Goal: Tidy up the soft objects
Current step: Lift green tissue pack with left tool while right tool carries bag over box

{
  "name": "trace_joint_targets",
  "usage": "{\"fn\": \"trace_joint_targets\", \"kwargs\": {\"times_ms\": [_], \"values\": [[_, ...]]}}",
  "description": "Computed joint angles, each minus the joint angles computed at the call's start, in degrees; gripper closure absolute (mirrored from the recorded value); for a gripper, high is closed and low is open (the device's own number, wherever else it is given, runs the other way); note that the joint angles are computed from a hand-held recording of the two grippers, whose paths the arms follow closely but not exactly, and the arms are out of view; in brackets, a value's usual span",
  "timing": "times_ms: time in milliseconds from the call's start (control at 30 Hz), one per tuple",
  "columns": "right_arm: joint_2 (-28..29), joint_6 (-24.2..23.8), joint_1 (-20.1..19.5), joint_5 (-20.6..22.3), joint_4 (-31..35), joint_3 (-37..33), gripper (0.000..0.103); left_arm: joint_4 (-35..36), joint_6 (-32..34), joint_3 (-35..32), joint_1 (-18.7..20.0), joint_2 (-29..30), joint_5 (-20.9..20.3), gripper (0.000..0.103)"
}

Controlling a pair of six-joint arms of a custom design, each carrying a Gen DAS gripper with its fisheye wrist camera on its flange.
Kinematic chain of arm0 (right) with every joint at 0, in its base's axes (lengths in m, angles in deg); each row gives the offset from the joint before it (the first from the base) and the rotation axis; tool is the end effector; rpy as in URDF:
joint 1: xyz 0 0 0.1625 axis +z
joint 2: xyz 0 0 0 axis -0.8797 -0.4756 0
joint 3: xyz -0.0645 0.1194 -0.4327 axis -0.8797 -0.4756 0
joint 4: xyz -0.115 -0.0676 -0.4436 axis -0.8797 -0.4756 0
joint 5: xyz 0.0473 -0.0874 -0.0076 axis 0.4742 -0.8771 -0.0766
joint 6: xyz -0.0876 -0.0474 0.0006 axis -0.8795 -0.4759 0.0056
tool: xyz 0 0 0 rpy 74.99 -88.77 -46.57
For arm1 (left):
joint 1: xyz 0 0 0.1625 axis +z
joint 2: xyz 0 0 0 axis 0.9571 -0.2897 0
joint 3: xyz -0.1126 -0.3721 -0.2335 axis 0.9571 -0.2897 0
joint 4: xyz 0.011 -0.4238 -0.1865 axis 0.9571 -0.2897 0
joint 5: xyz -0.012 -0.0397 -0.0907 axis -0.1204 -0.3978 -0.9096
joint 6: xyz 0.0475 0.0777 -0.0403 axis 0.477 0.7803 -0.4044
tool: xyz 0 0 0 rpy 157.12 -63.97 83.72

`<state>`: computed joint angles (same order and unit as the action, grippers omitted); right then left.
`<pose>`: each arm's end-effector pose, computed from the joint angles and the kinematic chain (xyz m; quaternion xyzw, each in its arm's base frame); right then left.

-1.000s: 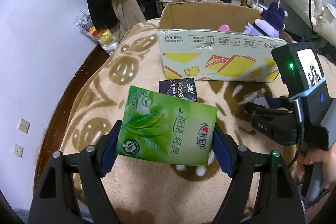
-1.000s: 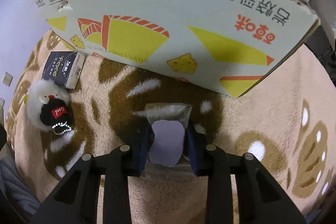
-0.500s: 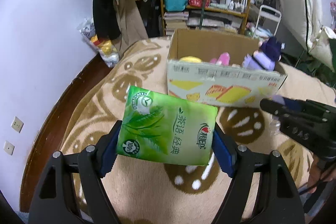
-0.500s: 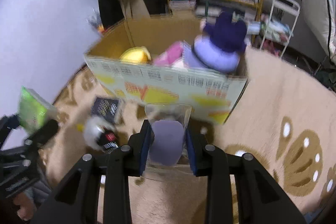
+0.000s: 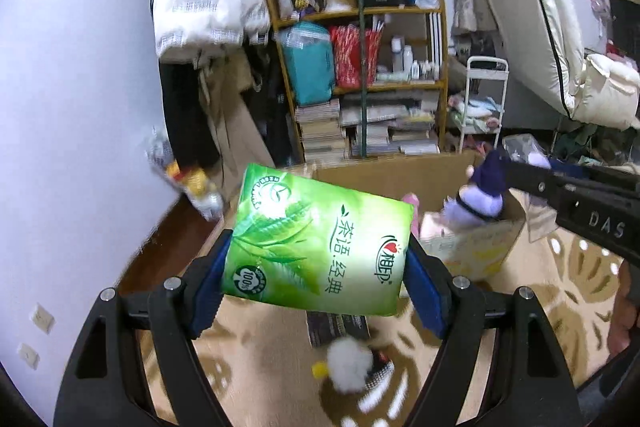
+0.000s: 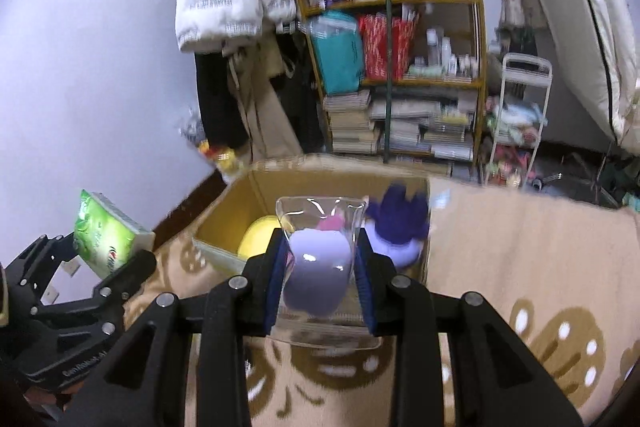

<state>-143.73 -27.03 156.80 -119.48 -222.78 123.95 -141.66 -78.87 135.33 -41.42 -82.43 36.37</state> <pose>0.1205 -0.4015 0.2305 0.0647 -0.8159 0.4913 0.2979 -0.3098 -0.4378 0.0640 0.4035 0.7964 -0.3449 0.2899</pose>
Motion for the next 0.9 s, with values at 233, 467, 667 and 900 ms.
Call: {"fn": "trace_joint_targets", "kwargs": {"times_ms": [233, 467, 667, 900], "values": [[1.0, -3.3, -0.8, 3.8, -3.3, -2.2, 0.068, -5.0, 6.9, -3.3, 1.0, 2.9, -2.1, 0.025], [1.3, -2.7, -3.1, 6.9, -2.1, -4.1, 0.065, -7.4, 12.4, -7.5, 2.7, 7.0, -3.7, 0.025], [1.5, -1.5, -5.9, 10.1, -0.9, -4.6, 0.064, -3.0, 9.1, -9.5, 3.9, 8.0, -5.8, 0.025], [1.6, 0.0, -8.3, 14.2, 1.1, -4.8, 0.062, -0.2, 8.2, -11.2, 6.4, 9.6, -9.5, 0.024]]}}
